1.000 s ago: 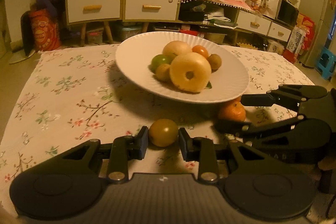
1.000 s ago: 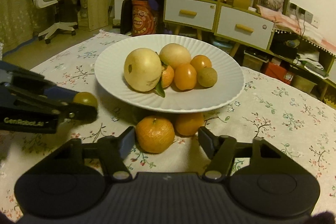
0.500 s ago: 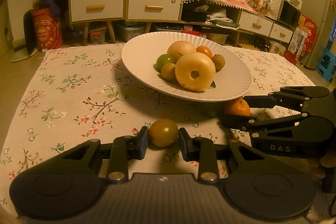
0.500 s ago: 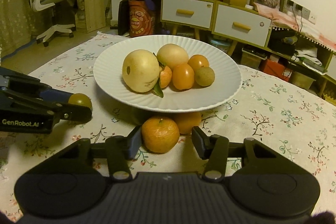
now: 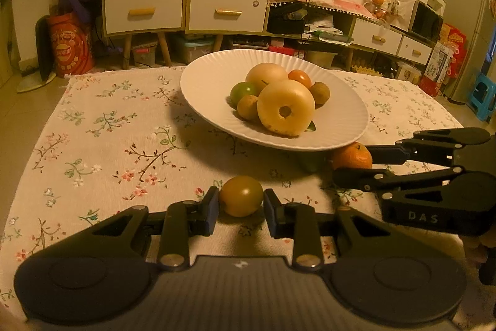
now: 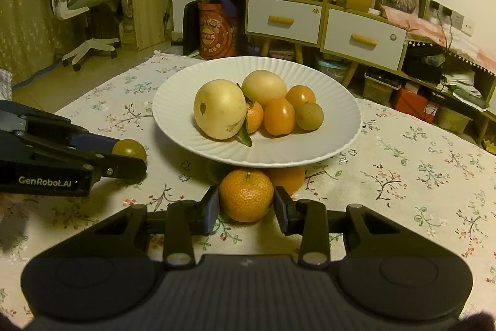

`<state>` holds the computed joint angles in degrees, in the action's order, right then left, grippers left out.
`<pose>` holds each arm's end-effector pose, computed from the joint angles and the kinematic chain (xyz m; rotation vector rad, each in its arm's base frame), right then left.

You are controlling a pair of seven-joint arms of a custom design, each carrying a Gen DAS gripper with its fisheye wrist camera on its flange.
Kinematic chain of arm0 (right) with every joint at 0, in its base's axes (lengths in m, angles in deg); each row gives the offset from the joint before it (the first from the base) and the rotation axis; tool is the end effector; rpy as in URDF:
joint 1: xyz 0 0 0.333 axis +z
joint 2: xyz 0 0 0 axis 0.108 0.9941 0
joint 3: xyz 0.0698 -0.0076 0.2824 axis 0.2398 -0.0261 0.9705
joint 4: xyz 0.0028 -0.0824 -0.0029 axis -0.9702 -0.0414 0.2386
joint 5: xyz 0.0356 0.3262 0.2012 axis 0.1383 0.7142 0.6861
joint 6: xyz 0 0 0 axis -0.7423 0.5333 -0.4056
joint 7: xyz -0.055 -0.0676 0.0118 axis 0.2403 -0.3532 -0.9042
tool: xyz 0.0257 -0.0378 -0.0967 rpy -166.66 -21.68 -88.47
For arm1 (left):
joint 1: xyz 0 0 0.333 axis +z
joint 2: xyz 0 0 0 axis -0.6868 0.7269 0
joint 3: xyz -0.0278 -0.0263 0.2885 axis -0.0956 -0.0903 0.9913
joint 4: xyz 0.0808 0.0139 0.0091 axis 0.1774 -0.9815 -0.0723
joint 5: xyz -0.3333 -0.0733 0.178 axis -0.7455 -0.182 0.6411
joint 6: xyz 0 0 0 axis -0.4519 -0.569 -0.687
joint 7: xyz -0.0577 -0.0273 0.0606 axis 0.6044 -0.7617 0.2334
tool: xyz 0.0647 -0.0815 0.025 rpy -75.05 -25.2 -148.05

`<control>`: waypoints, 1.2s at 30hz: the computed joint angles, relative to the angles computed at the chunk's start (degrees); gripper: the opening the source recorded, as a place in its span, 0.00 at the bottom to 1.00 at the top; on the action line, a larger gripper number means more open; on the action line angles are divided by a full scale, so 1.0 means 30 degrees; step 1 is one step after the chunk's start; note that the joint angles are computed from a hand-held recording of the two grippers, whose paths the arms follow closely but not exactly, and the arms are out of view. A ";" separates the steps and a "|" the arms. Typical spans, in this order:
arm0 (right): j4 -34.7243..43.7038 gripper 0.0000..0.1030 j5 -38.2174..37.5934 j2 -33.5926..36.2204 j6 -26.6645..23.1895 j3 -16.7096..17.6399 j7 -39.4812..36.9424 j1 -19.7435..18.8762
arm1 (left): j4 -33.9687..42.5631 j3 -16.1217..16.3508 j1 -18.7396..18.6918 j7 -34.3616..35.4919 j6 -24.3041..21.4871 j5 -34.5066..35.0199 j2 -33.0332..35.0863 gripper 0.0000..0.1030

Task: Organize fruits
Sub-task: 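Carry the dark fruit and tangerine into the white bowl and open both tools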

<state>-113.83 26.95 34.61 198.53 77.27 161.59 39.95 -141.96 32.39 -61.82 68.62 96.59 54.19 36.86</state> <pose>0.6584 0.4263 0.3715 -1.9517 1.2492 -0.6885 0.6638 -0.2258 0.3801 -1.5642 1.9635 -0.9904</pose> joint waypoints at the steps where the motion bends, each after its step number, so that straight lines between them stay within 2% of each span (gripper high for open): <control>1: -0.0263 0.33 -0.0031 -0.0173 0.0116 -0.0046 0.0074 0.0017 | -0.0060 0.0009 -0.0011 0.0014 0.0051 0.0027 -0.0049 0.31; 10: -0.2417 0.33 -0.0815 -0.1770 0.0935 -0.0755 0.1447 0.0410 | -0.0483 -0.0292 0.0262 0.0381 0.0589 -0.0364 -0.0628 0.31; 14: -0.2285 0.33 -0.1196 -0.1816 0.1458 -0.1185 0.2445 0.0527 | 0.0297 -0.0030 0.0041 0.0256 0.0497 -0.0366 -0.0340 0.31; 19: -0.1047 0.33 -0.1229 -0.1109 0.1571 -0.1163 0.2732 0.0296 | 0.2156 0.0599 -0.0312 -0.0308 -0.0015 -0.0102 0.0621 0.31; 24: 0.0254 0.33 -0.0806 -0.0235 0.1230 -0.0867 0.2522 -0.0102 | 0.5159 0.0774 -0.0078 -0.0953 -0.1347 0.0195 0.2320 0.31; 30: 0.2373 0.33 -0.0171 0.1118 0.0406 -0.0527 0.1777 -0.0509 | 1.0111 0.0954 0.0066 -0.1853 -0.3674 0.1357 0.5197 0.31; 36: 0.4084 0.33 0.0570 0.2247 -0.0360 -0.0190 0.0542 -0.0737 | 1.6120 0.0101 0.0593 -0.1993 -0.6326 0.1958 0.8724 0.31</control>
